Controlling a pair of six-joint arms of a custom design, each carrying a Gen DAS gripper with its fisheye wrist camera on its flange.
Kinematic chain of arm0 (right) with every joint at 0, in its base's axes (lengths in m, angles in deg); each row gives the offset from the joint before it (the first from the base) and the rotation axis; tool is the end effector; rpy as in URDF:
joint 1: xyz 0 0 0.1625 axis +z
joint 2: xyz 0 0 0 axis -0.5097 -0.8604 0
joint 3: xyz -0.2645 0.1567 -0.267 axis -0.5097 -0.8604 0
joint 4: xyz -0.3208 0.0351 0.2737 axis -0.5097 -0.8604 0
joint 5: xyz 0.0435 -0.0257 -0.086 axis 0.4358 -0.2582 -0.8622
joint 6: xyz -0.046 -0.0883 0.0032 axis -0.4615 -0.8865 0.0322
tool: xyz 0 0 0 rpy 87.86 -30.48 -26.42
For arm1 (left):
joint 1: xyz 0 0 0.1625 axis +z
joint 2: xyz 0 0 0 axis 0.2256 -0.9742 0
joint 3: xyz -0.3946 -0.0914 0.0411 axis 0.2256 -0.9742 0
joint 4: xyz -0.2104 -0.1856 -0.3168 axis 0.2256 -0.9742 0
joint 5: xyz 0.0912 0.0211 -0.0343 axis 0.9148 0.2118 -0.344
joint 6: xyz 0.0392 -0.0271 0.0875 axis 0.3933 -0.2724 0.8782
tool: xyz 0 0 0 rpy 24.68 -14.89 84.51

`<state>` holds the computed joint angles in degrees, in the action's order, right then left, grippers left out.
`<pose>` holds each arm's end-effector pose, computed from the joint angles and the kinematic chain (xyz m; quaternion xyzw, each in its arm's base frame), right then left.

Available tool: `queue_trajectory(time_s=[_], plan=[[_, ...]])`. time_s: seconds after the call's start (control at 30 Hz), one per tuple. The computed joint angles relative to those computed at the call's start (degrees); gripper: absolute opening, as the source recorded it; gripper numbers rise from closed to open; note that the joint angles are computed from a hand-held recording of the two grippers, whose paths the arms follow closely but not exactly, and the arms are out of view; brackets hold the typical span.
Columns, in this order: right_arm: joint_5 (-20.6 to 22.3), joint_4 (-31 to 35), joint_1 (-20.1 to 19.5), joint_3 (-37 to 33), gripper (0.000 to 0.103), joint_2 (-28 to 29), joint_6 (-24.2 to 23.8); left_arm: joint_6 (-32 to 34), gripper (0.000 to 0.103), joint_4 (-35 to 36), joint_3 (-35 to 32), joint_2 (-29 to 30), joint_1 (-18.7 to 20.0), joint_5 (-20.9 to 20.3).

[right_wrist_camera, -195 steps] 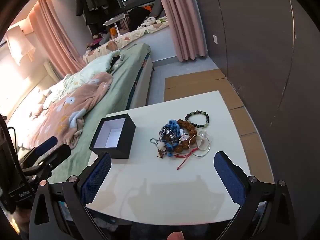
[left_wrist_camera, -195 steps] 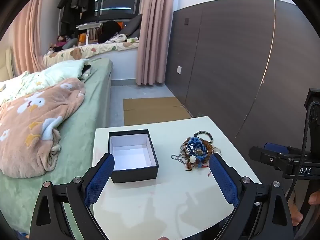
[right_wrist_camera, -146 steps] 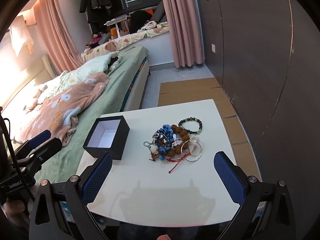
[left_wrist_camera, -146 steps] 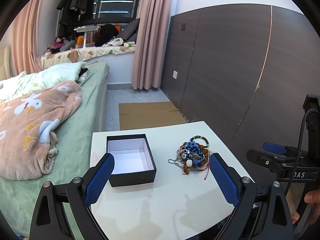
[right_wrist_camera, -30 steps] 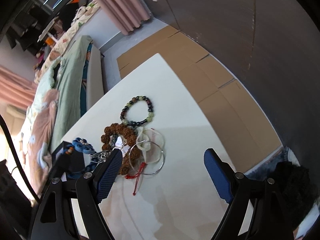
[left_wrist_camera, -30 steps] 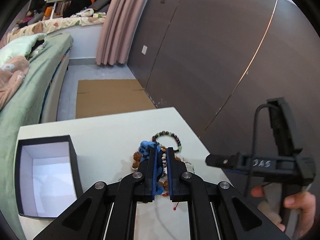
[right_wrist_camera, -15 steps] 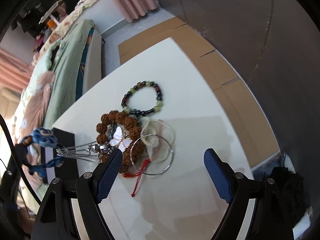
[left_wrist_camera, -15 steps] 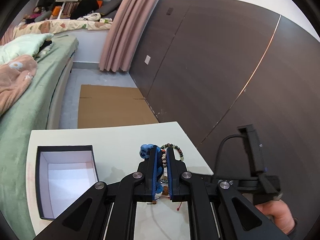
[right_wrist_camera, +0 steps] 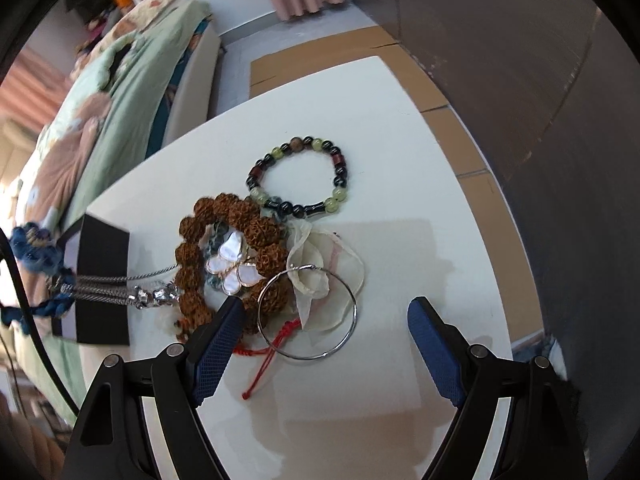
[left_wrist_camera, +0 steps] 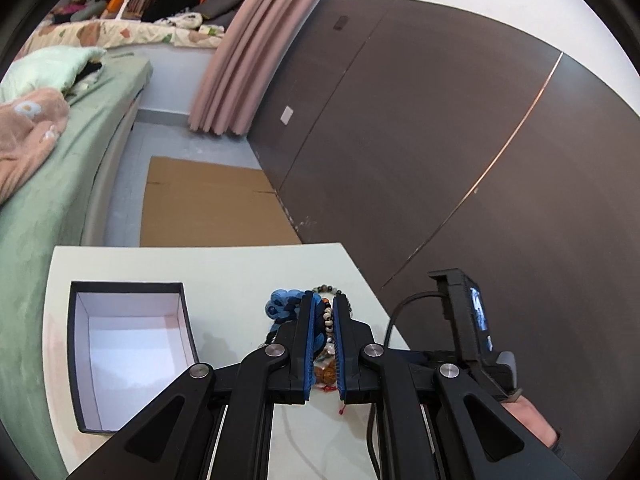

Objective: Organize jewelry
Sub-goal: 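Lift the blue necklace with the left tool while the right tool grasps the silver hoop earring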

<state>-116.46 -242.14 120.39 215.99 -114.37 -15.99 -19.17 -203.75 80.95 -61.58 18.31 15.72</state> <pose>0.0813 -0.4489 0.1630 0.0844 -0.9482 0.1309 0.2768 -0.2486 -0.3769 0.1260 0.1597 0.9167 -0.3582 0.0757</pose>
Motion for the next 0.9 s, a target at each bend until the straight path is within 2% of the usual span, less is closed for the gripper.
queue_trajectory(time_s=[0.17,0.33,0.47,0.5,0.53,0.57,0.67,0.9], plan=[[-0.5,1.3,0.2,0.3,0.085,-0.5,-4.5,1.3,0.009,-1.1,-0.1,-0.2,-0.2,-0.8],[-4.3,-2.1,2.0,0.7,0.085,2.0,-8.9,1.8,0.009,-3.6,0.1,0.6,-0.2,-2.4],[-4.8,-4.2,2.4,0.5,0.082,3.1,-12.3,1.4,0.009,-4.1,0.2,0.5,-0.7,-2.5],[-4.7,-4.8,2.4,0.7,0.074,3.1,-13.2,1.1,0.009,-4.0,0.5,0.1,-1.0,-2.5],[-4.8,-5.3,2.5,0.8,0.058,3.1,-13.8,0.7,0.009,-4.0,0.7,-0.2,-1.3,-2.5],[-5.3,-5.6,2.6,0.8,0.05,2.9,-14.0,0.7,0.009,-4.0,0.7,-0.4,-1.3,-2.7],[-1.3,-0.7,1.2,0.9,0.051,-0.3,-11.2,1.8,0.009,-6.1,1.4,-1.6,-2.2,-2.9],[5.2,1.0,0.5,2.9,0.051,-5.9,-10.1,2.2,0.009,-8.5,3.9,-4.6,-6.5,0.3]])
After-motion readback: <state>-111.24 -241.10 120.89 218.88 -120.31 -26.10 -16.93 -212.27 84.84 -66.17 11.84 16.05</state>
